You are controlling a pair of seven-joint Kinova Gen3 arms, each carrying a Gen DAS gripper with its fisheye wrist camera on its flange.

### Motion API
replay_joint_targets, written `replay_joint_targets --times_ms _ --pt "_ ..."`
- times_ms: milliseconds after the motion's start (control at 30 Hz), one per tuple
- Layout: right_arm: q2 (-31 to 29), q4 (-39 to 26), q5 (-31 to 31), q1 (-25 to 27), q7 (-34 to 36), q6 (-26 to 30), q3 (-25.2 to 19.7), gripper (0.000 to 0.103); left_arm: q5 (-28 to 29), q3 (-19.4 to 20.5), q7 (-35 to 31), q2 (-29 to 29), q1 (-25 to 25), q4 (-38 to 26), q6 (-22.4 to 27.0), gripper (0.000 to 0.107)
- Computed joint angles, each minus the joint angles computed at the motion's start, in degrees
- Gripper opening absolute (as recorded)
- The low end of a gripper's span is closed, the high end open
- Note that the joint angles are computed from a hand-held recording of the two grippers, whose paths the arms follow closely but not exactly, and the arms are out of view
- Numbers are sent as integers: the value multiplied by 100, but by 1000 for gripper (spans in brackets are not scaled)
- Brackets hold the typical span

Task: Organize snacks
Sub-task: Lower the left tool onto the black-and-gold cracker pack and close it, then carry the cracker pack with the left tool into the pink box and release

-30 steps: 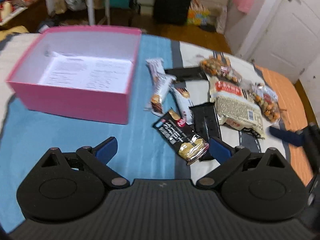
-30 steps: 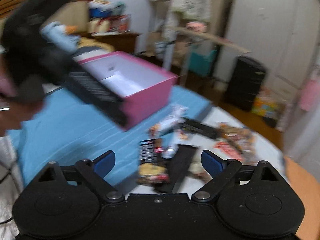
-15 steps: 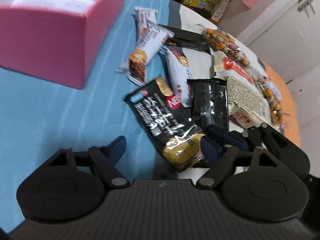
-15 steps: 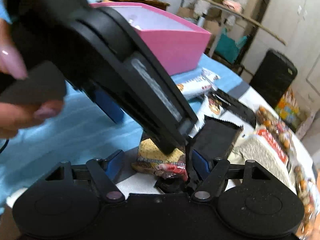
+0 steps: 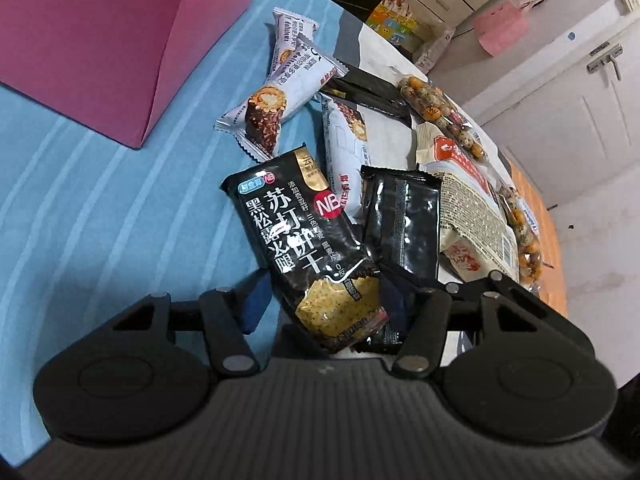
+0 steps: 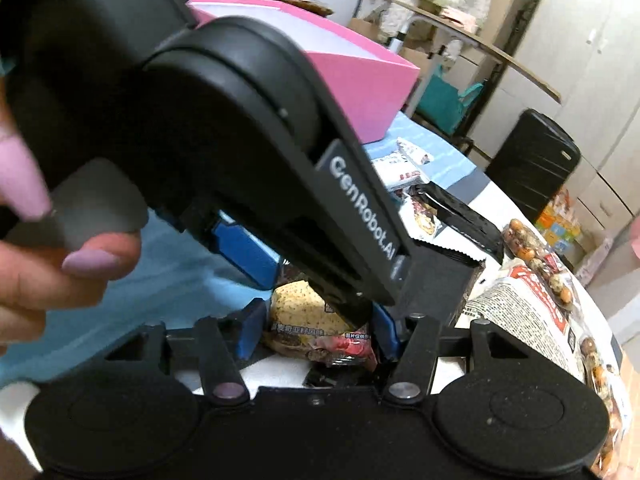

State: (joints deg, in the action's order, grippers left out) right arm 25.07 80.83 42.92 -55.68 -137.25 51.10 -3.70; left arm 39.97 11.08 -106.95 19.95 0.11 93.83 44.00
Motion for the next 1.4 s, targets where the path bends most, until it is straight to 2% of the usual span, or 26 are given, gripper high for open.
replay_joint_targets --times_ms 133,300,400,500,567,633,733,900,1033,1200,1400 --pt "-53 -54 -132 -15 -308 43 4 55 -34 -57 237 25 -24 -115 295 57" --pt "42 -392 -389 -57 -489 488 -31 54 -540 -183 755 -33 174 -306 585 61" --pt "-119 -330 -865 161 -888 232 -88 54 -648 -189 779 -70 155 -353 746 61" --pt "-314 -56 -1205 385 -1271 -247 -132 54 -584 -191 735 -71 67 -361 891 49" --pt "-309 15 -1255 400 -1319 -345 -157 54 -561 -190 715 -28 38 -394 969 37" --pt "-242 42 -1228 377 -1352 -323 -189 56 -754 -242 843 -5 155 -415 956 32" --pt "-236 236 -974 148 -1793 -469 -7 56 -905 -237 867 -97 261 -304 767 31" --pt "-245 -23 -1110 189 -1748 -126 -139 54 -1198 -238 890 -203 378 -383 865 30" --pt "-318 -61 -1413 339 -1562 -152 -273 53 -1499 -284 1042 -198 445 -703 1445 37" --pt "-380 -209 -1833 410 -1380 -63 -391 53 -2091 -348 1213 -404 703 -884 1882 39" --pt "-512 -482 -1916 342 -1144 187 -429 53 -1746 -395 765 -811 424 -797 2069 39"
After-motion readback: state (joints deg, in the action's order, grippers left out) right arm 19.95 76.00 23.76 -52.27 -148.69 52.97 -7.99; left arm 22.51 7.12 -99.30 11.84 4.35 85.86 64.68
